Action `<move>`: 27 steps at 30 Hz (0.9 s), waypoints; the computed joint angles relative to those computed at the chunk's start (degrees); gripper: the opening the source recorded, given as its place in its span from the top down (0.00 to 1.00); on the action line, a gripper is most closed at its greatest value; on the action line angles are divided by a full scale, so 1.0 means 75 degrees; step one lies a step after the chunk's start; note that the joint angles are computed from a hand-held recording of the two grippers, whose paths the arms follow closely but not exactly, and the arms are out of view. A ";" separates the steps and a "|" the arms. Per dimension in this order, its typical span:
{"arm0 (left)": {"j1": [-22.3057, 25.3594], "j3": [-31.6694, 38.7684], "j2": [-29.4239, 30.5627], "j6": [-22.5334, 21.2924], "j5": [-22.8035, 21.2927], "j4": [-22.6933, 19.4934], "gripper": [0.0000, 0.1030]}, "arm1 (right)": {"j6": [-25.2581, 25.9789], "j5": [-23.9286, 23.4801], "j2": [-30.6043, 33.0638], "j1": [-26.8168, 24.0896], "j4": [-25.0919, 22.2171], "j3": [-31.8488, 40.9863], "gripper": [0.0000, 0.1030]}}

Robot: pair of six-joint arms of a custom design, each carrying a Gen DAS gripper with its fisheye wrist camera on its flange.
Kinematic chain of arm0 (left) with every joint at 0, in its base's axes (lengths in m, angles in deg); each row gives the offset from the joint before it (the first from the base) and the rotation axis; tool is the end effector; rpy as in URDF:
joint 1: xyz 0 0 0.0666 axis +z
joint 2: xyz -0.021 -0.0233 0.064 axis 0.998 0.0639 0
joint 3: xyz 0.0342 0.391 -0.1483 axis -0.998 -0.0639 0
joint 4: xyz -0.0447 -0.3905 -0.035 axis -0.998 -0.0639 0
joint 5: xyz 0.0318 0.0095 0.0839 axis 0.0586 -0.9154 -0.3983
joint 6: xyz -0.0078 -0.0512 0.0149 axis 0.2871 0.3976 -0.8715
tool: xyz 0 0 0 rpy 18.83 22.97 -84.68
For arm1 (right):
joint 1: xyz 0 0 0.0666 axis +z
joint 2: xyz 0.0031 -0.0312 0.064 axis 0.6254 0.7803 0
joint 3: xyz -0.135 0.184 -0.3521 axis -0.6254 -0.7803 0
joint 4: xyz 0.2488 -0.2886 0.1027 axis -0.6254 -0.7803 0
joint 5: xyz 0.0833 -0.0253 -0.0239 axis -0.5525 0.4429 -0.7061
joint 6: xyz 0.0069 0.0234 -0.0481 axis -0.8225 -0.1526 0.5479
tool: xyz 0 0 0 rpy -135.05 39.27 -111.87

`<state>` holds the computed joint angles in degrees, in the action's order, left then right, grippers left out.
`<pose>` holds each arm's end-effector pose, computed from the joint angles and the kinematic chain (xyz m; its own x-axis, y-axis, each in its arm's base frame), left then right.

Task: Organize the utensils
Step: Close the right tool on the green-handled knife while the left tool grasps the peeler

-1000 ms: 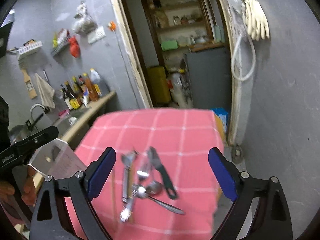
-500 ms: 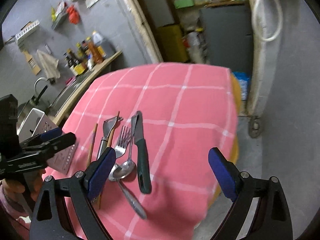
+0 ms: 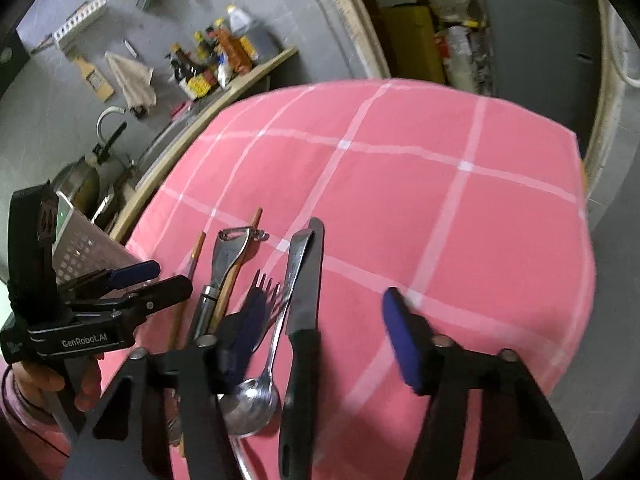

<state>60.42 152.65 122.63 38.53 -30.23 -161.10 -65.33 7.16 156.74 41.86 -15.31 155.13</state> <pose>0.4575 -0.2146 0.6023 -0.8576 -0.2365 -0.4567 -0.2108 0.9716 -0.1074 0.5097 0.0465 0.5413 -0.8324 -0.1627 -0.5297 -0.4146 0.8171 0.4006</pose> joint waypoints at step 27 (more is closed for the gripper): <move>0.0369 -0.0346 0.0053 0.0000 0.2111 0.0871 0.68 | 0.0448 -0.0079 0.0758 0.0296 -0.1172 0.0903 0.95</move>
